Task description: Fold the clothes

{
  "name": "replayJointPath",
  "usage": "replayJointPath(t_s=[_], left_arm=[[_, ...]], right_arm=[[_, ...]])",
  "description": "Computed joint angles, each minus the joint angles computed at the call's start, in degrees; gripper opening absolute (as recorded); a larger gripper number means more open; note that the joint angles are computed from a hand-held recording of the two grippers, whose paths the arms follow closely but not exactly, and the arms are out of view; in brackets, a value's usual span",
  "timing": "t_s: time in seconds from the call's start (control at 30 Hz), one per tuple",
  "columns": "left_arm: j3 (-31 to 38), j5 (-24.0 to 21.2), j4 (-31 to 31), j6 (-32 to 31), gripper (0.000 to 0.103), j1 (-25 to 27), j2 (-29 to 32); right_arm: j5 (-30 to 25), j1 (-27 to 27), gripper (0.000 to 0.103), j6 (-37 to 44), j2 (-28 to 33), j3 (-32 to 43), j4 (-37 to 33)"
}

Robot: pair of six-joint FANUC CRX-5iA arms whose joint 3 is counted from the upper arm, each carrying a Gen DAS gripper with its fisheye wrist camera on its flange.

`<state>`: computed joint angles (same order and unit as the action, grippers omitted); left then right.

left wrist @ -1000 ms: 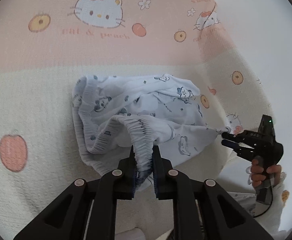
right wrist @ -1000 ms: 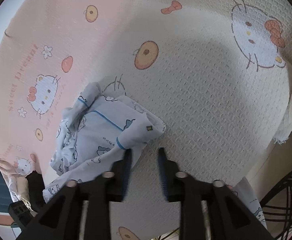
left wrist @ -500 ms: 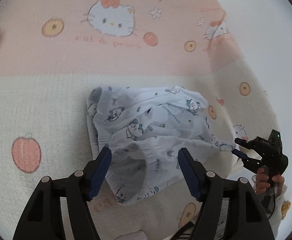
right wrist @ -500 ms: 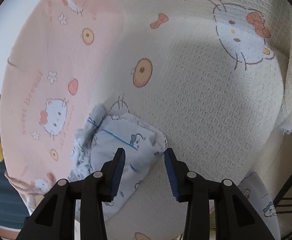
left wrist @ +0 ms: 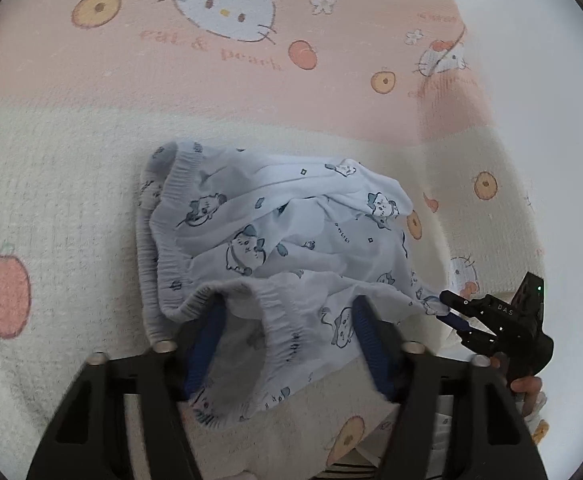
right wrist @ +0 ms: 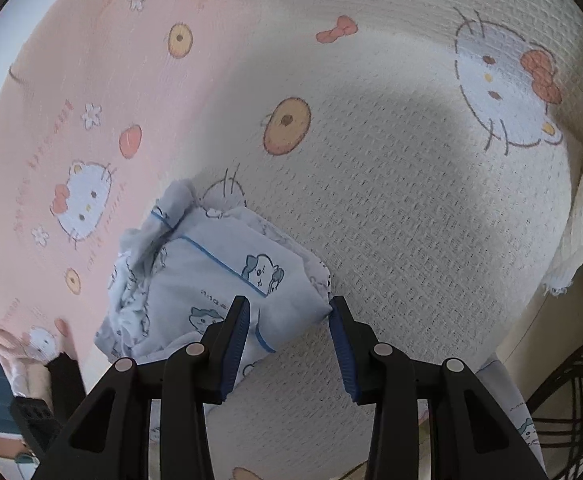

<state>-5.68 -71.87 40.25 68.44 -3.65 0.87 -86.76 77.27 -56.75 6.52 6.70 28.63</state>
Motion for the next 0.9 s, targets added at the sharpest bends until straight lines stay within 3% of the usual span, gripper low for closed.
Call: replayJointPath(t_s=[0.03,0.07,0.17,0.3,0.43,0.7,0.9], left_arm=[[0.67,-0.1,-1.36,0.08,0.024,-0.4,0.17],[1.41,-0.39,-3.16,-0.01,0.016,-0.82,0.22],[1.37,-0.66,-5.29,-2.07,0.013,-1.17,-0.58],[0.23,-1.18,-6.48,-4.1,0.013,-0.68,-2.12],[0.24,-2.33,-9.6,-2.51,0.013,-1.06,-1.54],[-0.87,-1.87,-12.03,-1.97,0.013,-1.56,-1.81],[-3.94,-2.23,-2.6,-0.58,0.013,1.65,-1.98]], right_arm=[[-0.34,-0.2,0.034,0.83,0.34,0.58,-0.6],[-0.69,-0.4,0.021,1.67,0.68,1.16,-1.2],[-2.37,-0.45,0.011,3.16,1.27,2.67,-2.78],[-4.95,-0.14,0.01,1.94,1.06,3.5,-5.31],[-3.75,-0.29,0.01,1.21,0.06,2.28,-7.14],[-6.28,-2.79,0.01,6.1,2.07,5.7,-13.51],[-9.05,-2.89,0.01,9.68,3.35,7.2,-12.14]])
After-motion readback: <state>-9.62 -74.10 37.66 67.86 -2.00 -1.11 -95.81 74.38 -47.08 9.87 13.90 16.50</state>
